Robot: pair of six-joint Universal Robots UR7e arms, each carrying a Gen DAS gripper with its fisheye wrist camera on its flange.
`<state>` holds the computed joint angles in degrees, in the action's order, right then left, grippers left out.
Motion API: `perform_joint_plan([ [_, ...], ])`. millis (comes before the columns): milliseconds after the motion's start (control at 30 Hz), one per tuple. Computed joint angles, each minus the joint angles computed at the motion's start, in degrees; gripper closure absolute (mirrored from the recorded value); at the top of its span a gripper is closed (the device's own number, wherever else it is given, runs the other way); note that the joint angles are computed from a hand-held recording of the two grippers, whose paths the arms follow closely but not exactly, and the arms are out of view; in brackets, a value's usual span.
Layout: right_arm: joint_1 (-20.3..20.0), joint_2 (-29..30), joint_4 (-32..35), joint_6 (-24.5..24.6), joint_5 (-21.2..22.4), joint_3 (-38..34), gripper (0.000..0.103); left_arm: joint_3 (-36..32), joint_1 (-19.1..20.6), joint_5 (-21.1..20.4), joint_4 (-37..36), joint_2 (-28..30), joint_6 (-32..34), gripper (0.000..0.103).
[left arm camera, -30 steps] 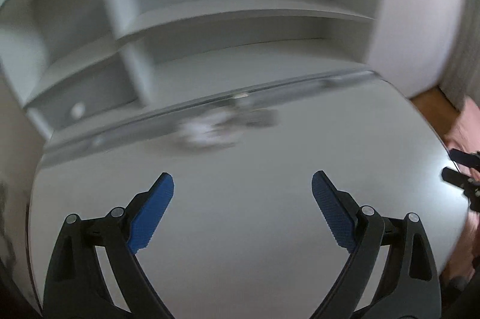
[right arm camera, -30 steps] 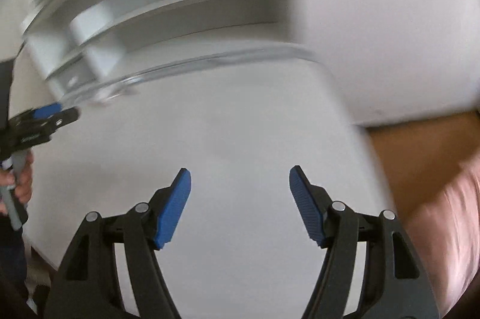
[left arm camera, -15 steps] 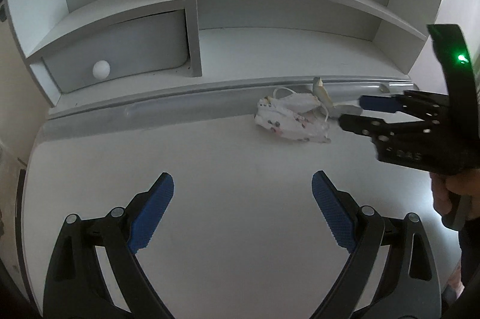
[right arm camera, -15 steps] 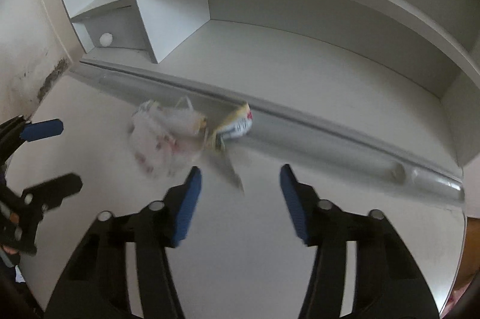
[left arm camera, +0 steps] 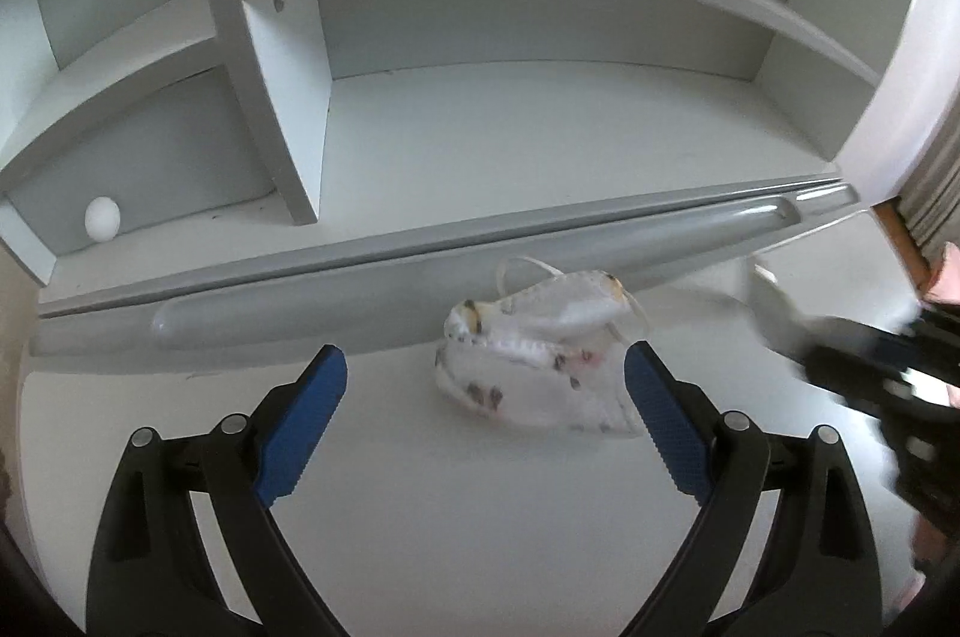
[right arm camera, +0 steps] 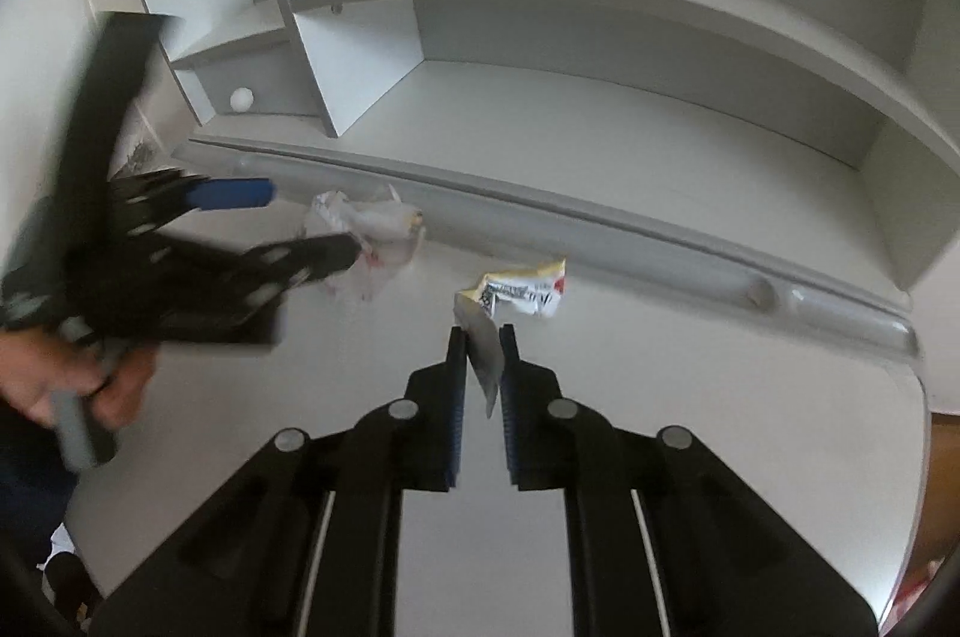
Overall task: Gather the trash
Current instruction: 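Grasp the white face mask with the left tool while the right tool grasps the small wrapper, then carry mask and small wrapper over the bin and open both tools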
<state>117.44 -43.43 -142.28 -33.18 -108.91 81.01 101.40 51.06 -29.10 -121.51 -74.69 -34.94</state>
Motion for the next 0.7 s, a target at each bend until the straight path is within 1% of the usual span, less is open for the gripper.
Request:
perform_joint_plan([
  [33, -0.20, -1.32, -0.39, 0.21, -0.03, 1.26, 0.092, 0.09, -0.10, 0.64, 0.09, 0.23, 0.02, 0.014],
  [67, -0.30, -2.29, -0.58, 0.39, -0.05, 2.13, 0.092, 0.23, -0.23, 0.92, -0.53, 0.41, 0.65, 0.018],
  [100, -0.57, -3.99, -1.35, 0.47, -0.22, 3.84, 0.092, 0.56, -0.41, 1.03, -1.26, 0.48, 1.44, 0.037],
  [133, -0.75, -4.97, -1.93, 0.52, -0.42, 4.80, 0.093, 0.29, -0.50, 0.83, 0.25, 0.56, 0.49, 0.069],
  [167, -0.94, -5.97, -2.79, 0.70, -0.65, 5.83, 0.093, 0.02, -0.61, 0.59, 1.76, 0.59, -0.64, 0.069],
  [233, -1.80, -9.15, -4.52, 1.54, -0.71, 8.71, 0.093, 0.01, -1.61, 0.00, 2.56, 0.77, -0.96, 0.074],
  [333, -3.51, -14.58, -7.54, 2.94, -1.25, 13.50, 0.093, 0.84, -4.76, 0.30, 2.10, 1.93, -0.93, 0.074],
  [367, -4.09, -16.13, -8.54, 3.40, -1.56, 14.90, 0.093, 1.12, -6.07, -0.82, 0.19, 3.01, 0.51, 0.074],
  [433, -6.04, -21.08, -10.75, 4.67, -2.90, 18.71, 0.093, 1.43, -8.21, -2.70, -2.92, 5.24, 2.67, 0.074],
  [533, -8.99, -27.57, -12.76, 6.26, -4.46, 23.03, 0.093, 1.23, -11.43, -7.00, -9.48, 9.73, 6.93, 0.074],
  [567, -9.91, -29.66, -13.82, 6.53, -5.12, 24.62, 0.093, 0.72, -12.60, -9.15, -12.22, 11.91, 8.79, 0.074],
  [600, -11.55, -32.95, -14.71, 7.05, -5.84, 26.75, 0.093, -0.20, -13.40, -11.00, -14.05, 14.16, 10.10, 0.074],
  [633, -12.55, -34.86, -15.30, 7.39, -6.43, 27.97, 0.093, -0.64, -14.18, -12.57, -15.50, 15.84, 10.50, 0.074],
  [700, -15.65, -40.05, -16.72, 8.36, -7.89, 31.13, 0.093, -2.62, -15.71, -17.49, -18.00, 20.03, 12.58, 0.074],
])
